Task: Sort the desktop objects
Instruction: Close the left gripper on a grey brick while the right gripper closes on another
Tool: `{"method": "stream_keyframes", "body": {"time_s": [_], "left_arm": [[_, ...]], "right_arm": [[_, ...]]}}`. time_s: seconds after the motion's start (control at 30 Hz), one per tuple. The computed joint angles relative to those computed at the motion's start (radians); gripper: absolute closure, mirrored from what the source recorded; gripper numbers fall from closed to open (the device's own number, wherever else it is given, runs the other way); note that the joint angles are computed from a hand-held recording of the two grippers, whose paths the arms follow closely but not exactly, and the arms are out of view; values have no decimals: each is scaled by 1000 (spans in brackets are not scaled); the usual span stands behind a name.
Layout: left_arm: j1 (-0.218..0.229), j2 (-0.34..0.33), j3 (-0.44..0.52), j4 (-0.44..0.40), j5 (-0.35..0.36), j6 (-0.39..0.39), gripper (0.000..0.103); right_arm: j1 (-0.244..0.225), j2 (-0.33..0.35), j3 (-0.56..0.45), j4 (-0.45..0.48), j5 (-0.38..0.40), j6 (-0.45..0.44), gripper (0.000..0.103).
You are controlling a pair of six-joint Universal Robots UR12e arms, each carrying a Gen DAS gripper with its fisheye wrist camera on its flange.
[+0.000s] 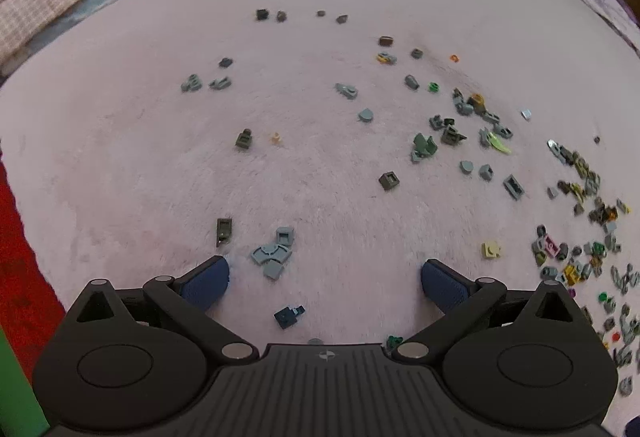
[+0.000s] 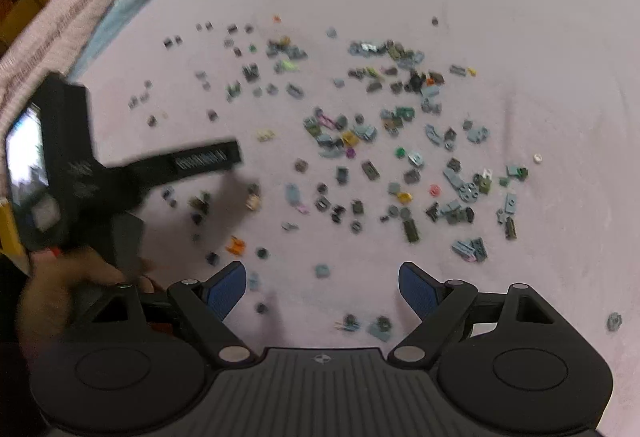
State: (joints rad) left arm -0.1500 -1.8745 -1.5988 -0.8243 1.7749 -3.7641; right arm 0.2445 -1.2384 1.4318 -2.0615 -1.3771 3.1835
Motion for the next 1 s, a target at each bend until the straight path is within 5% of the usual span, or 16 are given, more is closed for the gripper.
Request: {"method": "stream_keyframes", "body": {"time_s": [0.33, 0.43, 0.53, 0.67, 0.77, 0.8, 0.83, 0.93, 1.0], "left_arm": [[16, 5, 10, -24, -48, 13, 0], [21, 21, -6, 1, -45, -58, 1], [32, 35, -23, 7, -69, -101, 1], [43, 32, -16, -25, -108, -10, 0], [52, 31, -10, -40, -124, -12, 2], [53, 37, -15, -30, -110, -47, 13], [53, 43, -19, -19, -92, -86, 37], [50, 46, -18, -25, -49, -63, 69], [53, 46, -23, -12, -54, -53, 77]], "right_arm": [[-18, 35, -5, 127, -10, 41, 14], [-23, 29, 25, 89, 15, 13, 0], [-6, 31, 28, 77, -30, -31, 0], [4, 23, 48, 42, -64, -36, 0], [5, 23, 47, 46, -70, -34, 0], [4, 24, 44, 51, -72, -33, 0], [4, 25, 40, 56, -74, -33, 0], [1, 24, 41, 56, -75, -36, 0], [1, 20, 47, 47, -79, -37, 0]]}}
